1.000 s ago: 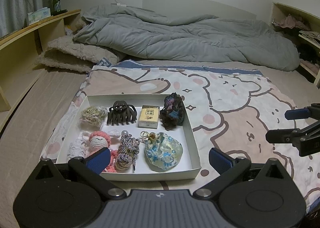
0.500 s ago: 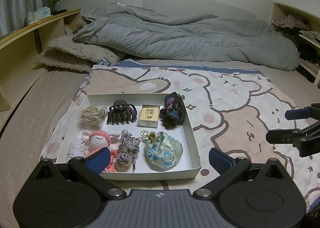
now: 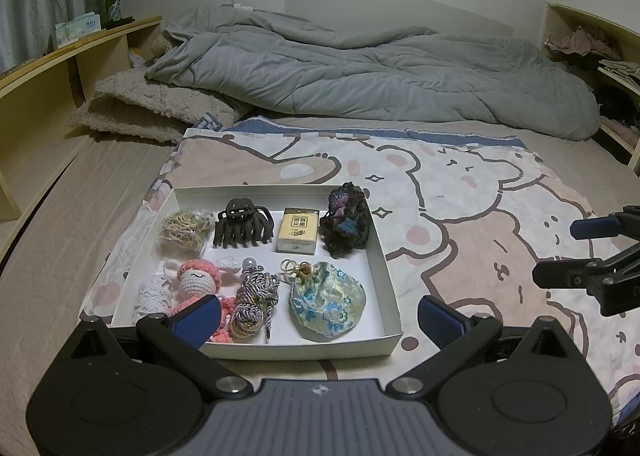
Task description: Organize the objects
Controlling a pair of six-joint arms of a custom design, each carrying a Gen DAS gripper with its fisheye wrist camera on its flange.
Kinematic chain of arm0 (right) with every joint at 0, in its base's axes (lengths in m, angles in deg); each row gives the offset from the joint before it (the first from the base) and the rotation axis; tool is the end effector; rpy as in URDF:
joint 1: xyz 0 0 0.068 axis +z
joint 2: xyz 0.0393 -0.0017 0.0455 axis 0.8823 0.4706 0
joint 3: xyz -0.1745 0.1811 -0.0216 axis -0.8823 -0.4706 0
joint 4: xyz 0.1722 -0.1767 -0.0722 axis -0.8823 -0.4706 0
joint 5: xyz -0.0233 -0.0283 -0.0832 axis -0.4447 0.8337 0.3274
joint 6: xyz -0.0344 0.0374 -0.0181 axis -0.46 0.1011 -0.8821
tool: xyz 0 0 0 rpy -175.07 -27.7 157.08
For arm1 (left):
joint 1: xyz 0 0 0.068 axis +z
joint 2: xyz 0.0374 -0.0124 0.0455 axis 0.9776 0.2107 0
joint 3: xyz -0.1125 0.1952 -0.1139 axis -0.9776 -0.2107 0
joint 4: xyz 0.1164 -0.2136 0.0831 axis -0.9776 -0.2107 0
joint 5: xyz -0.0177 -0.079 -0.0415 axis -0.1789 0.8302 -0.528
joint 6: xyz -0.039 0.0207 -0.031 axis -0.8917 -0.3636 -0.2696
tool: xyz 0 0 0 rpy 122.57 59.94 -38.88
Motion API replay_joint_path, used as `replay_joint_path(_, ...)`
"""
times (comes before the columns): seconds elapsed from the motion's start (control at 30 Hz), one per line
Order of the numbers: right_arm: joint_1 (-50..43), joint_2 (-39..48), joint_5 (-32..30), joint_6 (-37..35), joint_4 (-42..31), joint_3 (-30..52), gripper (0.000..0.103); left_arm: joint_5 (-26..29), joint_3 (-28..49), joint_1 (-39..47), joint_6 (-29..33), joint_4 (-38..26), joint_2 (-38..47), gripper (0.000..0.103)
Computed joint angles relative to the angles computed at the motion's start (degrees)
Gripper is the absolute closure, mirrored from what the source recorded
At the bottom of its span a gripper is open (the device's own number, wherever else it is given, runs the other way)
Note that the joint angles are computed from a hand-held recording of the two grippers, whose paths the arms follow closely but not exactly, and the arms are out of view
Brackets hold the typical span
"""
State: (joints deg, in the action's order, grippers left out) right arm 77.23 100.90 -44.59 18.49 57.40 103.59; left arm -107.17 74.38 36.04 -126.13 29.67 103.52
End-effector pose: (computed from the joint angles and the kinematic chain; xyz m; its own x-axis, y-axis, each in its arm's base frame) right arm 0.3381 0.1073 0.2136 -0.5377 -0.4433 -0.7172 -0.6974 0.7119 0.0828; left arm 0.2068 -0.1571 0.2207 -0.6694 -0.1500 -0.7276 -0.2081 0.9781 -0.0101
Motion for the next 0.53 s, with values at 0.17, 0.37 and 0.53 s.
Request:
replay_joint_path(0.17, 0.0, 0.0, 0.0, 0.0, -0.2, 0.2, 0.0, 0.2, -0.1, 0.0, 0.1, 0.1, -0.1, 0.0)
replay_joint_path(0.37, 0.2, -0.4, 0.1, 0.0, 0.1, -0.7, 0.0, 0.5, -0.5, 0.1, 0.1, 0.5, 0.0, 0.0)
replay_joint_path(0.53, 0.2, -0.3, 0.0, -0.1, 0.1, -0.6, 0.0, 0.6, -0.2, 0.3, -0.1, 0.1, 0.3, 0.0)
